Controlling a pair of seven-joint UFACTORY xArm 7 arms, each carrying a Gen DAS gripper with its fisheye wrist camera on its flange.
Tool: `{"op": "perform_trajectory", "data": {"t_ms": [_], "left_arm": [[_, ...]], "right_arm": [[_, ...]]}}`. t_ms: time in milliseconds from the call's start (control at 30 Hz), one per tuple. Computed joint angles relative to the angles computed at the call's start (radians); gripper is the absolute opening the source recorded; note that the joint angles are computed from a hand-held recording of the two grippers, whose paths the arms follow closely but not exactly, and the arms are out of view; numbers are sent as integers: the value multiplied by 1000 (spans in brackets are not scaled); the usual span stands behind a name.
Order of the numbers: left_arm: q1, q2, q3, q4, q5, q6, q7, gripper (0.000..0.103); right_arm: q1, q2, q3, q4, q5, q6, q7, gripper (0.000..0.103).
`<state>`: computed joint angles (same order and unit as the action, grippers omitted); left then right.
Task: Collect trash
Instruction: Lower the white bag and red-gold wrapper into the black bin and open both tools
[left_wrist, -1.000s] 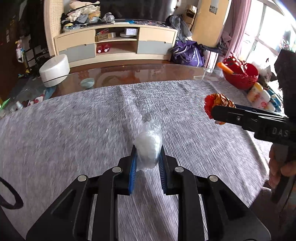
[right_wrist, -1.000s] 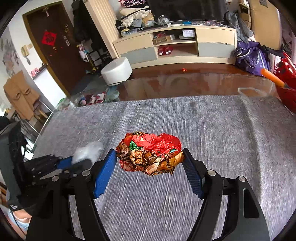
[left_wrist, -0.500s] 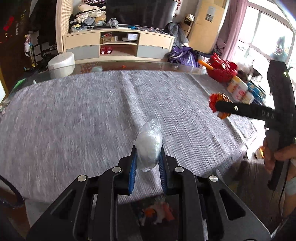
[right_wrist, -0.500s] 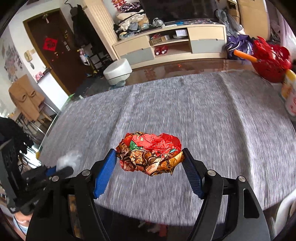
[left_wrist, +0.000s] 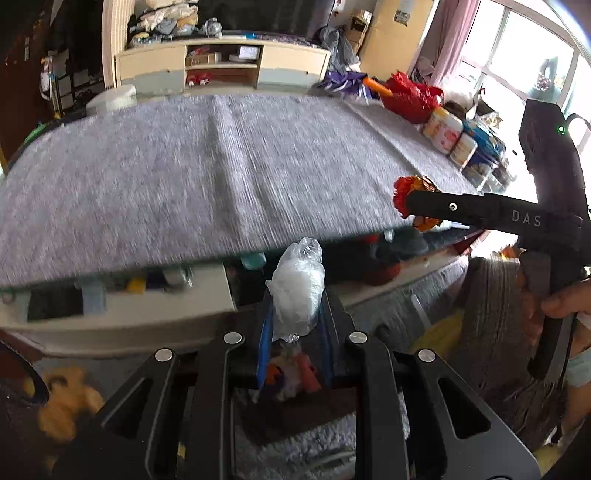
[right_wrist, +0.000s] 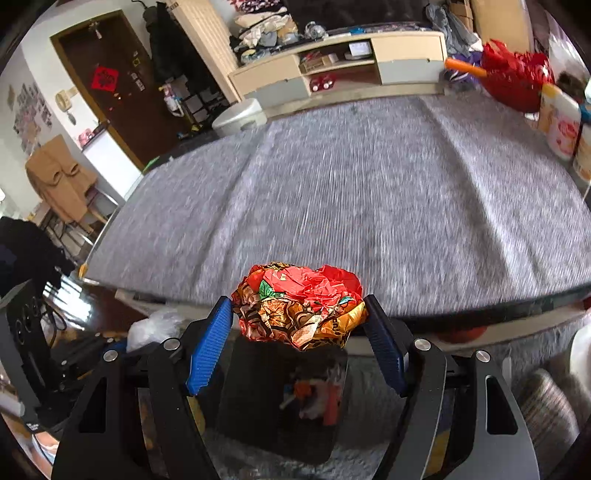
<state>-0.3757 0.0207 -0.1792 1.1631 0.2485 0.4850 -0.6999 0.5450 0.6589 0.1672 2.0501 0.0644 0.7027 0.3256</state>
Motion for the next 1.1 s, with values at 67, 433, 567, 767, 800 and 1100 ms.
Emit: {"op": "perform_trajectory", "data": {"t_ms": [67, 433, 567, 767, 800, 1100], "left_arm": [[-7, -3, -6, -28, -9, -8, -11, 20], [-31, 43, -17, -117, -132, -41, 35, 20], [-33, 56, -10, -122, -148, -33, 40, 20], [-31, 78, -11, -116, -203, -4, 81, 21], [-31, 83, -12, -112, -211, -1, 88, 22], [-34, 90, -2, -106, -213, 13, 73, 46]], "right_arm": [[-1, -23, 5, -61, 9, -23, 6, 73], [6, -53, 31, -275, 20, -93, 47, 73], [41, -20, 4, -224, -37, -28, 57, 73], [32, 14, 23, -187, -20, 9, 30, 73], [31, 19, 25, -180, -16, 13, 25, 74], [35, 55, 28, -129, 16, 38, 12, 82]]}}
